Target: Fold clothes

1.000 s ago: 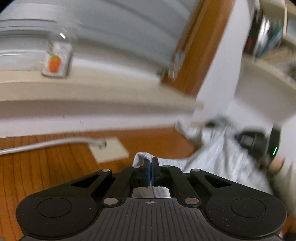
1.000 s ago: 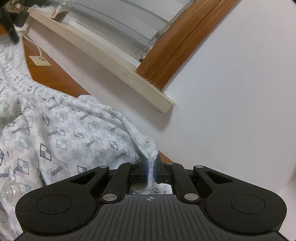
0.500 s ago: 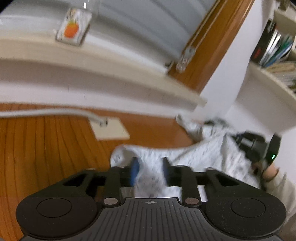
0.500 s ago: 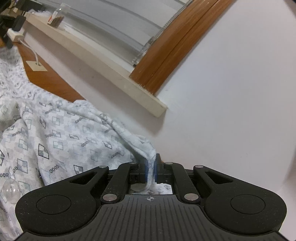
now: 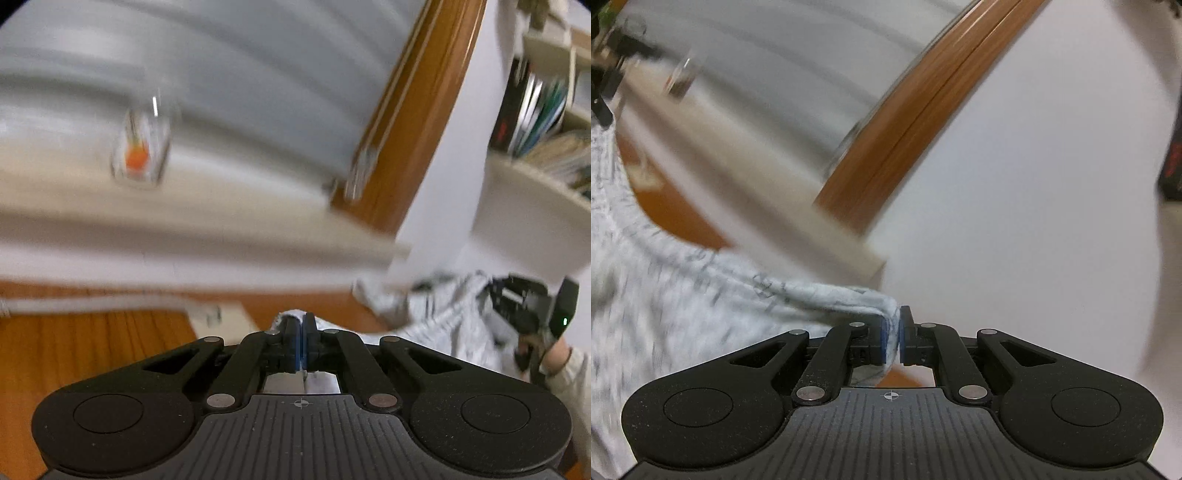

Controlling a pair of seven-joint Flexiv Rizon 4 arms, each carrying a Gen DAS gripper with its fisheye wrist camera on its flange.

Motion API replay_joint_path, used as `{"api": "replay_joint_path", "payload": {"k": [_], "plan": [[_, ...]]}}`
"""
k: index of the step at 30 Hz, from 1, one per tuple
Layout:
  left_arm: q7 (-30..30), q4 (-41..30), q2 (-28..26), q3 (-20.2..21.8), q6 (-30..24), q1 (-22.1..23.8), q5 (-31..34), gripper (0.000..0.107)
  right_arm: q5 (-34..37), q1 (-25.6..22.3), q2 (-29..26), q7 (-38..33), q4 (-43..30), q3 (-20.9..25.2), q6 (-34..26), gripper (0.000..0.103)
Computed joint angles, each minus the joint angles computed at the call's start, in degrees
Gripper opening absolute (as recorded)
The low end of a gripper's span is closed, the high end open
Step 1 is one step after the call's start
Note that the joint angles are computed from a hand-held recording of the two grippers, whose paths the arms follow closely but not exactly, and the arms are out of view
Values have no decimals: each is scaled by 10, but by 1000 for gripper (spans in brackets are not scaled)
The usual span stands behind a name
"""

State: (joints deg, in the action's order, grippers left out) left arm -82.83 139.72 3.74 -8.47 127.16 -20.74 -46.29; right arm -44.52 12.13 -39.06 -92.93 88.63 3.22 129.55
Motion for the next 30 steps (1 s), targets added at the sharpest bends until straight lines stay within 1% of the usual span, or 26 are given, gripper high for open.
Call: {"api": "replay_joint_path", "payload": {"k": [2, 5, 7, 9, 11, 13, 16, 17, 19, 20, 21, 22, 23, 24, 25, 27, 29, 30], "plan": [[49, -5, 8, -18, 29, -7, -49, 1, -1, -1, 6, 9, -12, 6, 3, 7], [101, -19, 16, -31, 72, -20, -96, 1, 3, 7, 12, 15, -33, 6, 7, 7], [135, -34, 21, -36, 102, -30, -125, 1, 17, 22, 16, 3, -49, -1, 7, 6], [181, -59, 29, -43, 131, -41, -154, 1, 26, 34, 24, -9, -66, -7, 1, 6], [253, -100, 34, -54, 162, -53, -193, 1, 32, 43, 34, -16, -86, -9, -7, 6], [333, -152, 37, -64, 188, -66, -230, 1, 24, 44, 45, -15, -109, -9, -14, 6], [470, -253, 30, -80, 237, -85, -269, 1, 29, 54, 62, -32, -149, -15, -22, 6], [517, -291, 25, -87, 255, -91, -274, 1, 31, 54, 66, -31, -165, -14, -23, 6], [591, -358, 9, -97, 292, -103, -272, 1, 38, 53, 72, -17, -198, -9, -21, 6], [633, -393, -2, -102, 306, -111, -286, 1, 45, 53, 74, 0, -209, -3, -24, 6], [700, -435, -20, -111, 326, -119, -318, 1, 38, 55, 79, 9, -211, -5, -36, 5], [746, -462, -34, -113, 346, -127, -333, 1, 39, 69, 84, -15, -206, -22, -45, 5], [760, -471, -40, -109, 355, -135, -338, 1, 27, 69, 84, -20, -208, -22, -47, 5], [747, -466, -37, -101, 358, -142, -333, 1, 11, 65, 82, -19, -212, -19, -47, 5], [721, -456, -32, -91, 359, -149, -325, 1, 9, 64, 80, -15, -218, -16, -48, 5], [697, -442, -21, -79, 353, -159, -309, 1, 49, 83, 77, -44, -230, -30, -47, 5], [698, -441, -17, -77, 353, -166, -291, 1, 50, 79, 69, -36, -256, -22, -46, 5], [702, -444, -17, -79, 354, -169, -284, 1, 67, 86, 72, -45, -257, -27, -40, 5]]}}
